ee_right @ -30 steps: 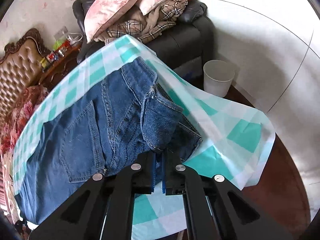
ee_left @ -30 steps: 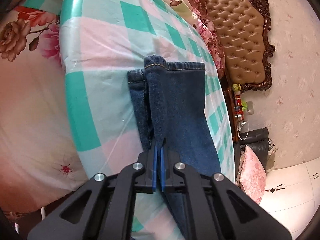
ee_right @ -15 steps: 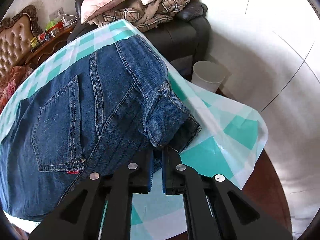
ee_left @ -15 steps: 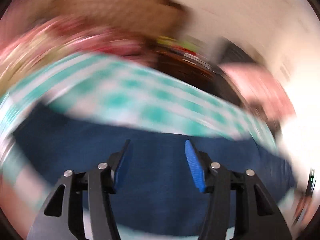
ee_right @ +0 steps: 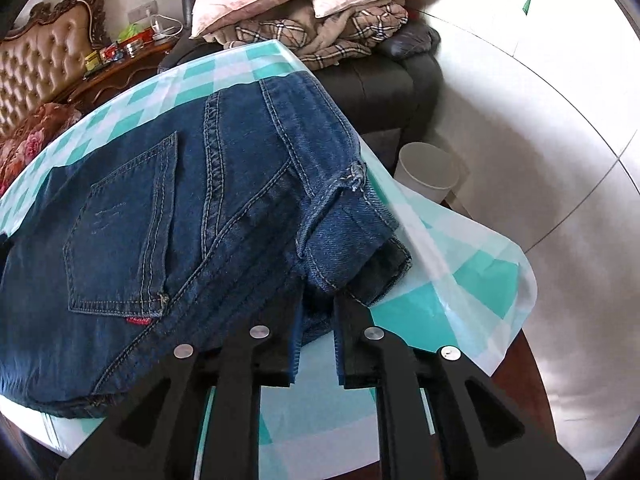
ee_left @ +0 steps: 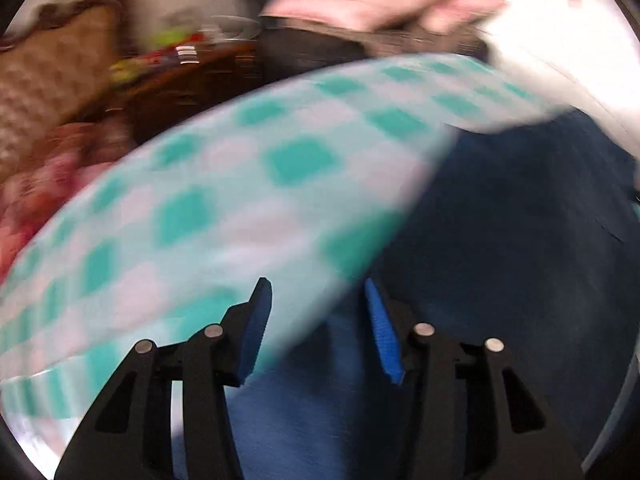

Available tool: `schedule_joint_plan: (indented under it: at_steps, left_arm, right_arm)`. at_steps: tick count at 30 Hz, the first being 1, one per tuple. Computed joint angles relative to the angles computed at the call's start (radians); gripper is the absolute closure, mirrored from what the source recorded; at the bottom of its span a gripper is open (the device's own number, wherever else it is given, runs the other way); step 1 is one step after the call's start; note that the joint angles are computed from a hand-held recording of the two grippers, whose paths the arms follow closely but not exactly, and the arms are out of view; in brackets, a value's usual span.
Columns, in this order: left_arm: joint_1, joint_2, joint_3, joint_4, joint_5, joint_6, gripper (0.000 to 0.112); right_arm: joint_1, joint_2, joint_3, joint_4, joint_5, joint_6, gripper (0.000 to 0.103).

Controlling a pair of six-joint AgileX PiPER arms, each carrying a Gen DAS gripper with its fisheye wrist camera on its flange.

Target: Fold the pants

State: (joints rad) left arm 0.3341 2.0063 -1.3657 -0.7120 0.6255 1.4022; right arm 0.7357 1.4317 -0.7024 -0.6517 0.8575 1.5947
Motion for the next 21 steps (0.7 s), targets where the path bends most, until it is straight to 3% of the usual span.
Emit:
schedule_joint_plan:
  at_steps: [2, 4, 6, 10, 13, 15, 18, 20, 21]
  left_arm:
    - [-0.002, -0.038, 0.007, -0.097, 0.011, 0.04, 0.069]
    - [-0.009, -0.047, -0.02, -0.14, 0.126, 0.05, 0.058]
    - [-0.068, -0.054, -0.01, -0.158, 0.16, 0.095, 0.057]
    - [-0.22, 0.028, -0.081, -0.053, 0.1, -0.02, 0.058]
    - [-0.289, 0.091, -0.144, 0.128, -0.087, -0.246, 0.06]
    - [-0.278, 0.072, -0.153, 0.062, -0.076, -0.239, 0.059]
    - [-0.304, 0.022, -0.116, -0.082, 0.046, -0.082, 0.05]
    - [-0.374, 0.029, -0.114, 0.002, 0.056, -0.104, 0.049]
    - [-0.418, 0.059, -0.124, 0.1, 0.004, -0.17, 0.049]
  right_arm:
    - [0.002, -0.011, 0.013, -0.008, -0.014, 0.007, 0.09]
    - [0.0, -0.016, 0.018, -0.012, -0.027, 0.009, 0.084]
    - [0.004, -0.012, 0.013, -0.008, -0.026, 0.002, 0.082]
    - [0.016, -0.015, 0.014, -0.014, -0.02, 0.018, 0.082]
    - [0.016, -0.045, 0.042, -0.018, -0.045, 0.026, 0.08]
    - [0.011, -0.073, 0.069, -0.021, -0.069, 0.026, 0.079]
    - [0.012, -0.076, 0.077, -0.033, -0.083, 0.032, 0.076]
    - [0.009, -0.069, 0.069, -0.03, -0.082, 0.027, 0.076]
    - [0.008, -0.07, 0.069, -0.028, -0.083, 0.027, 0.076]
